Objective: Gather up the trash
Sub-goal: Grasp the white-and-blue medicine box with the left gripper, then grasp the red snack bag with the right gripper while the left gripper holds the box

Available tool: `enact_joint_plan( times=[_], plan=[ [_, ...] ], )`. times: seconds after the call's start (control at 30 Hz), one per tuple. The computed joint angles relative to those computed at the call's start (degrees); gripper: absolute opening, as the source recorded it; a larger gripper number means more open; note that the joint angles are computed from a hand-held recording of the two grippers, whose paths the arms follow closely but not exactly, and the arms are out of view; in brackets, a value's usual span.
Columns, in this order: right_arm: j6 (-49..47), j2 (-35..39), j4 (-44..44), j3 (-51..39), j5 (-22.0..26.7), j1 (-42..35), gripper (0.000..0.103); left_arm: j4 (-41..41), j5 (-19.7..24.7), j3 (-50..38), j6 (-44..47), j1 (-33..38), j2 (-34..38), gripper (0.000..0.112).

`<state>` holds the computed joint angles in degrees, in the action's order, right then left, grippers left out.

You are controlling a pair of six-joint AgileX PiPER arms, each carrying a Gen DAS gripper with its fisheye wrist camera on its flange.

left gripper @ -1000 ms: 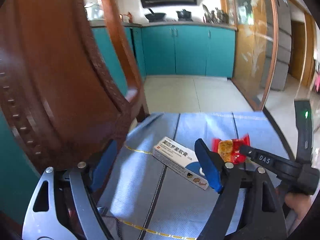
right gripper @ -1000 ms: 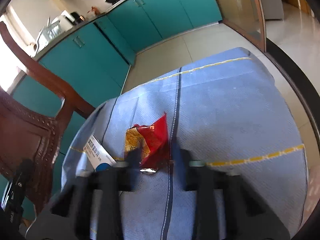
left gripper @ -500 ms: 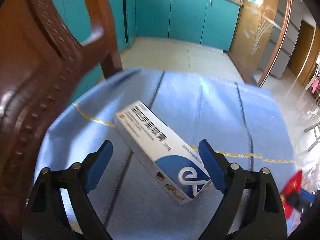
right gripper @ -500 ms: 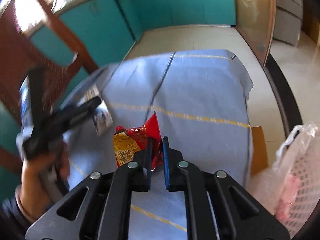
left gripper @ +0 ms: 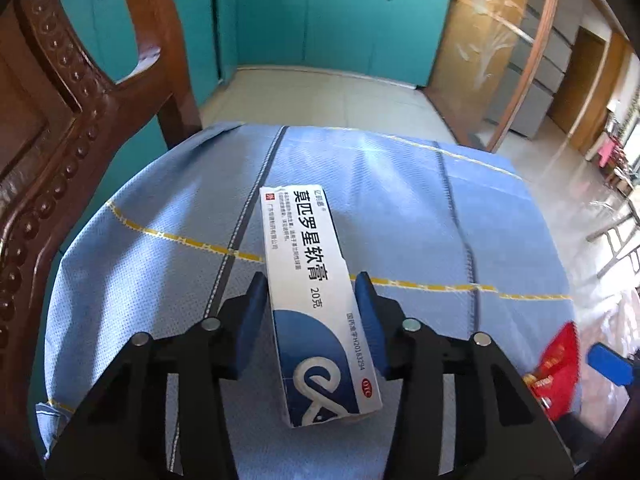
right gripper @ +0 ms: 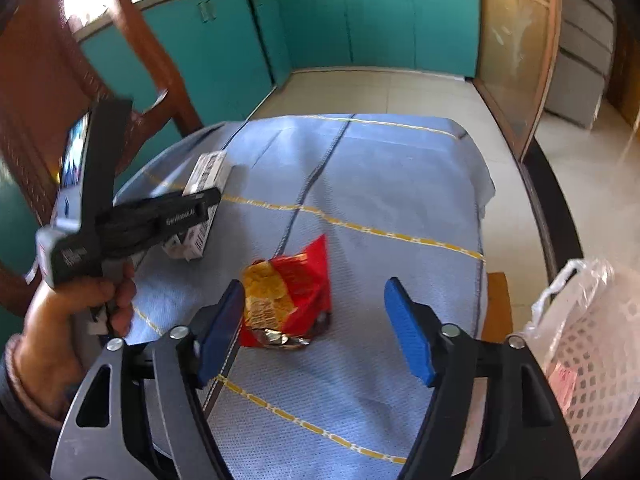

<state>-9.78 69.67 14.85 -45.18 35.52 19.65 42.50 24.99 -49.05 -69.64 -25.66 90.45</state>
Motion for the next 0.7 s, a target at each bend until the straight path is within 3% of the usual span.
enact_joint_plan(
  times=[0.23,0.4,0.47,0.53,0.7],
  plan=[
    [19.95,2.82,-20.02,1.44,-5.64,12.18,0.078,-4.19,-3.94,5.13,7.46,-1.13,-7.85,0.046],
    [27.08,7.46,-25.67,1.07,-7.74,14.29,0.078,-3.22,-4.29,6.08,7.16,-1.61,-9.56,0.046],
    [28.33,8.37,-26.28,0.95,-8.37,14.29,0.078,-0.79,-4.04,6.22,5.17,-1.86,-9.64,0.046],
    [25.93,8.68,-22.91,0.83,-8.69,13.28,0.066,0.08,-3.42,6.40,4.43,-2.38,-10.18,0.046],
    [21.20,7.48,-17.52,1.33,-9.71,11.56,0.054,3.57,-1.54,7.37,0.53,-4.72,-12.58,0.046]
  ],
)
